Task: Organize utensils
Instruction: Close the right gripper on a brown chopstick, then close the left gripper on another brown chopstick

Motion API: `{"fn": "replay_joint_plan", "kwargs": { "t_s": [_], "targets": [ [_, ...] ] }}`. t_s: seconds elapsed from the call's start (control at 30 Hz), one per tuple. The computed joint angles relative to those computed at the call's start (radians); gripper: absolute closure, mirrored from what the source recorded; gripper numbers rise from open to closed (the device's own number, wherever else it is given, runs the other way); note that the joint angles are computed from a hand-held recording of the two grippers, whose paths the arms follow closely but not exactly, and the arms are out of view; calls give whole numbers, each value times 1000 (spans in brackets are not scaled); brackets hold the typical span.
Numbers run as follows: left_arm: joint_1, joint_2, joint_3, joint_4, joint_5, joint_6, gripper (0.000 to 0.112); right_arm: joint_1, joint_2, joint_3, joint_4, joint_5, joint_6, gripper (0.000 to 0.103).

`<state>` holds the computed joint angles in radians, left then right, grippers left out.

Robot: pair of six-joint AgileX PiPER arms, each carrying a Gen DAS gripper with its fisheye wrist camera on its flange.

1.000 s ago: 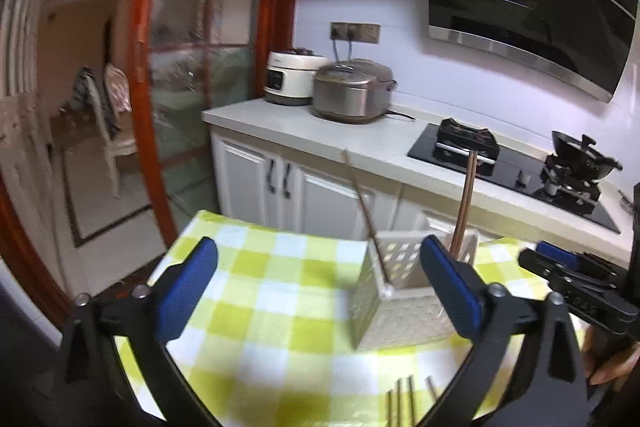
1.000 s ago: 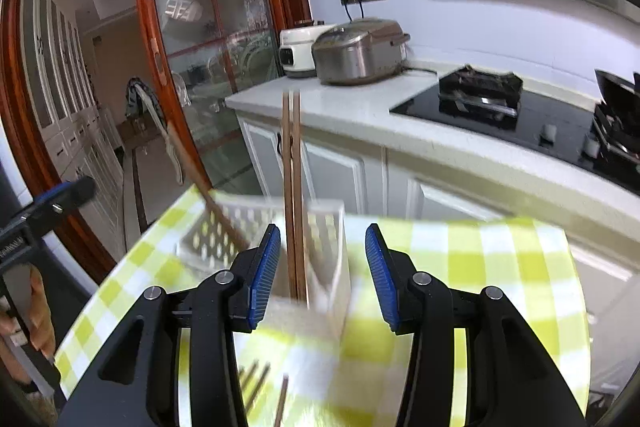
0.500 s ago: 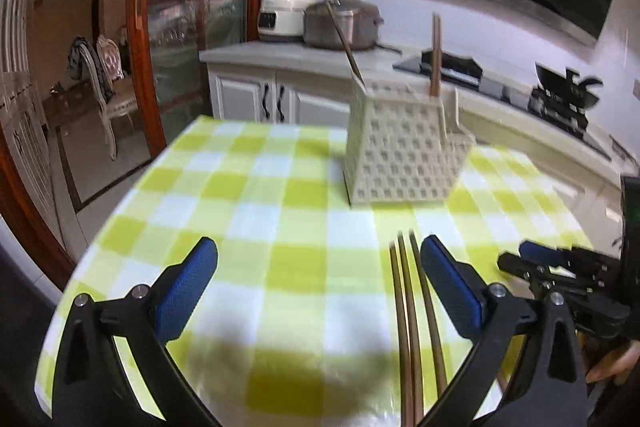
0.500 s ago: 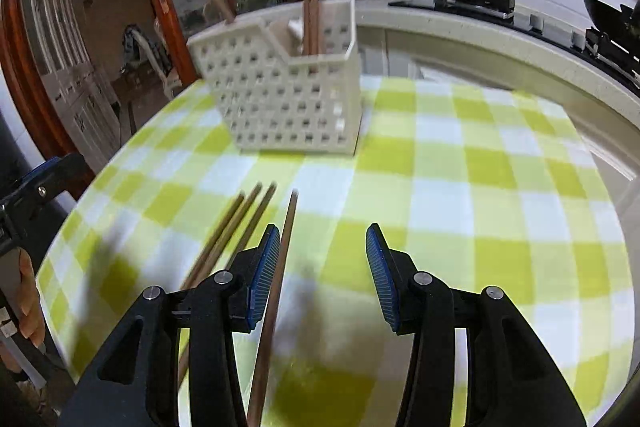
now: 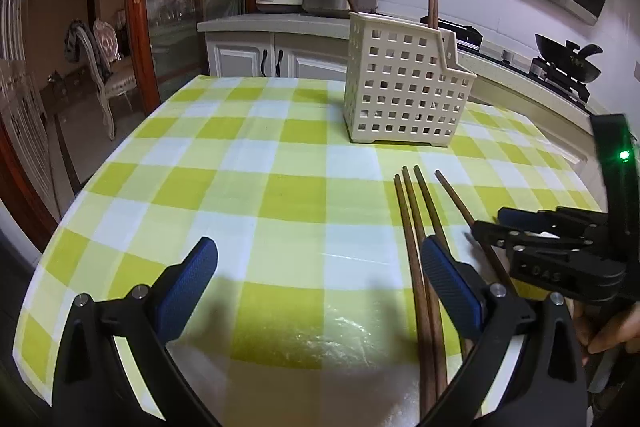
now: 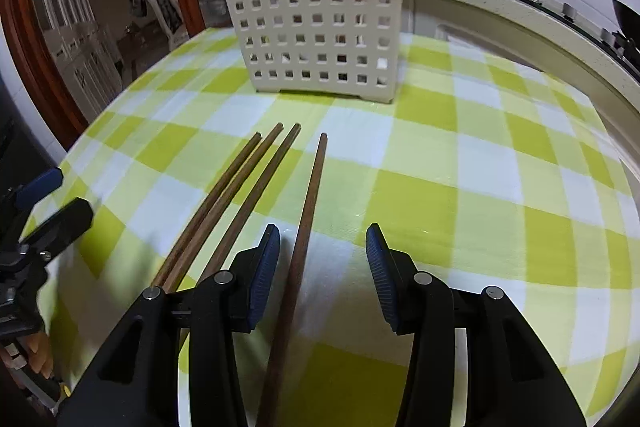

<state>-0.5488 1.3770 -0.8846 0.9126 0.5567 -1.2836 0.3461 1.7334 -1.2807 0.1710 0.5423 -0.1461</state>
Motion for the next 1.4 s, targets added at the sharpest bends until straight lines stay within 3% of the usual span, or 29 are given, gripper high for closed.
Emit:
{"fn": "replay_joint_plan", "kwargs": {
  "t_s": [0.2,0.4,0.5,0.63,0.9,1.2,1.4],
  "targets": [
    [-2,-12,9,5,-3,2,14,33,48,-75,-96,35,77,60],
    [3,-18,17,-10,-10,11,14,59,75,-106,-188,32,150,69],
    [-5,-19,14,-11,-4,14,14,70,79,-113,-207,34,160,76],
    [-12,-16,10,-19,4,27,14,75,74,-105,-199,30,145,93],
    [-14,-1,-2,-45,10,50,14,15,-1,11,-82,-47,86,97],
    [0,93,-117,-176,23,241,15,-82,-109,110,130,-88,-93,97],
    [35,203,-234,-332,28,429,32,-125,-153,144,226,-90,-187,97]
  ]
}}
